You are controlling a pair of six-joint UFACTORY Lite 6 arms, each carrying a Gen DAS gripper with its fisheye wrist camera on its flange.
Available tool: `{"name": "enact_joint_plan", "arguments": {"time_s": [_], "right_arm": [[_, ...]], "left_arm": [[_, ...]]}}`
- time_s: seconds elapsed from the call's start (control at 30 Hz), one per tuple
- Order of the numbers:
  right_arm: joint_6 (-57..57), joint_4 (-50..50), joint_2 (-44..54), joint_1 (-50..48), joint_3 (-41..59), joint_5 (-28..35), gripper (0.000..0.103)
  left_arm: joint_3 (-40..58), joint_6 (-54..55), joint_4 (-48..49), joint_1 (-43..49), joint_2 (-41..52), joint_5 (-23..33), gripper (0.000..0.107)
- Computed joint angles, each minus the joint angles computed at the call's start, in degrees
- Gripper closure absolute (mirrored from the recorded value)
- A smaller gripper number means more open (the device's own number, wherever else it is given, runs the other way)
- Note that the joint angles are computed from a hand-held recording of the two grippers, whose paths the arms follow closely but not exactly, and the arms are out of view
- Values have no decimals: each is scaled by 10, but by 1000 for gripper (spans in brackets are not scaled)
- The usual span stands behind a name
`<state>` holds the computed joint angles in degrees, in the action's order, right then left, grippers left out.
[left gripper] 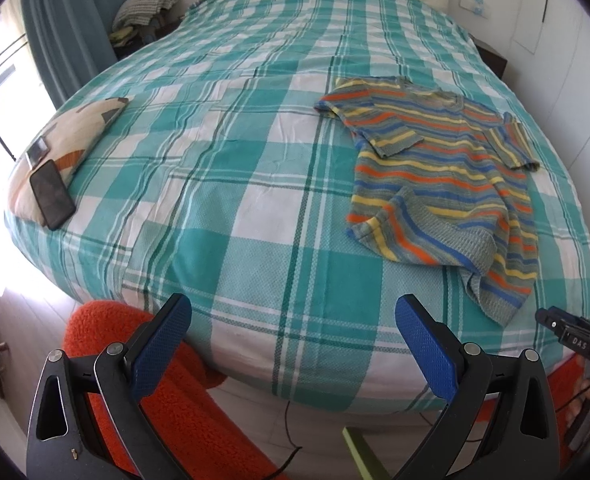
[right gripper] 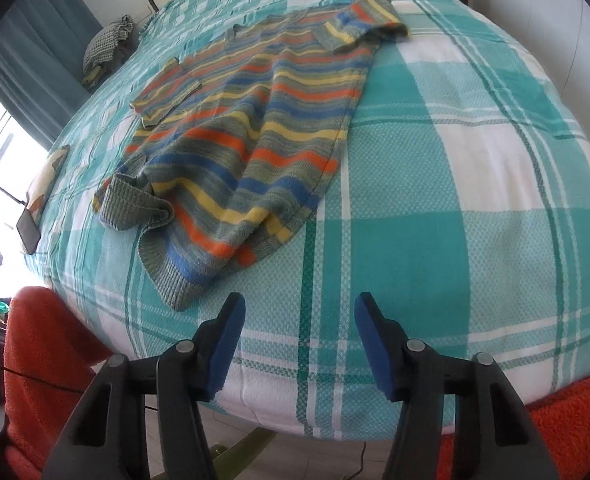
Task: Fold small clothes
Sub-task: 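Grasp the sweater's ribbed hem with the right tool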
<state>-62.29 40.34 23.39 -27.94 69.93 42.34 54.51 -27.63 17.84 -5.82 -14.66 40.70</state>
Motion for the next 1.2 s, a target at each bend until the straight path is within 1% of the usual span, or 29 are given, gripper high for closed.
{"name": "enact_joint_plan", "arguments": {"time_s": [0.07,0.1,0.17,0.23,0.3,0.4,0.53,0.57,0.67,0.7,0.73,0.77,0.8,0.87,0.97,1.03,1.07,1.1,1.13,1.17,1.2], "right_arm": [[-13,23,37,43,15,-27,50],[-43,60,42,57,19,-45,51],[-92,127,62,71,52,-42,55],[-61,131,104,83,112,-33,56],[15,84,169,95,195,-1,56],[61,78,208,82,250,47,56],[100,109,196,23,235,127,55],[111,104,194,15,231,142,55],[112,115,191,19,205,158,55],[104,121,189,30,196,147,56],[93,126,186,43,187,134,64],[83,126,188,57,188,134,88],[87,110,198,68,200,147,98],[115,74,197,65,214,185,98],[105,28,132,14,192,245,98],[115,-31,94,-32,192,273,98],[122,-73,77,-48,189,263,98],[129,-123,55,-58,175,230,98],[138,-178,26,-58,144,176,98],[144,-211,12,-58,124,138,98],[149,-221,12,-62,117,125,98]], "left_arm": [[-2,-12,11,-17,-3,2,5],[-2,-18,17,-25,-4,4,5],[-2,-25,25,-38,-7,9,5],[-4,-27,27,-42,-7,10,5],[-6,-18,19,-35,-2,7,5],[-11,-12,13,-26,-1,4,5],[-27,-13,19,-11,-2,-5,5],[-30,-6,11,-5,3,-11,5],[-29,11,-17,-1,26,-20,5],[-29,13,-21,-4,29,-21,5],[-29,10,-19,-10,30,-22,5],[-28,3,-10,-18,29,-20,5],[-27,-2,-1,-24,27,-16,5],[-31,-4,14,-26,12,-10,5],[-55,10,30,-3,-23,-16,5],[-72,32,25,21,-32,-25,5],[-81,48,15,32,-34,-34,5],[-88,66,0,42,-33,-43,5],[-92,86,-19,51,-28,-54,5],[-90,102,-37,55,-18,-57,5],[-85,119,-56,59,-6,-58,5]]}}
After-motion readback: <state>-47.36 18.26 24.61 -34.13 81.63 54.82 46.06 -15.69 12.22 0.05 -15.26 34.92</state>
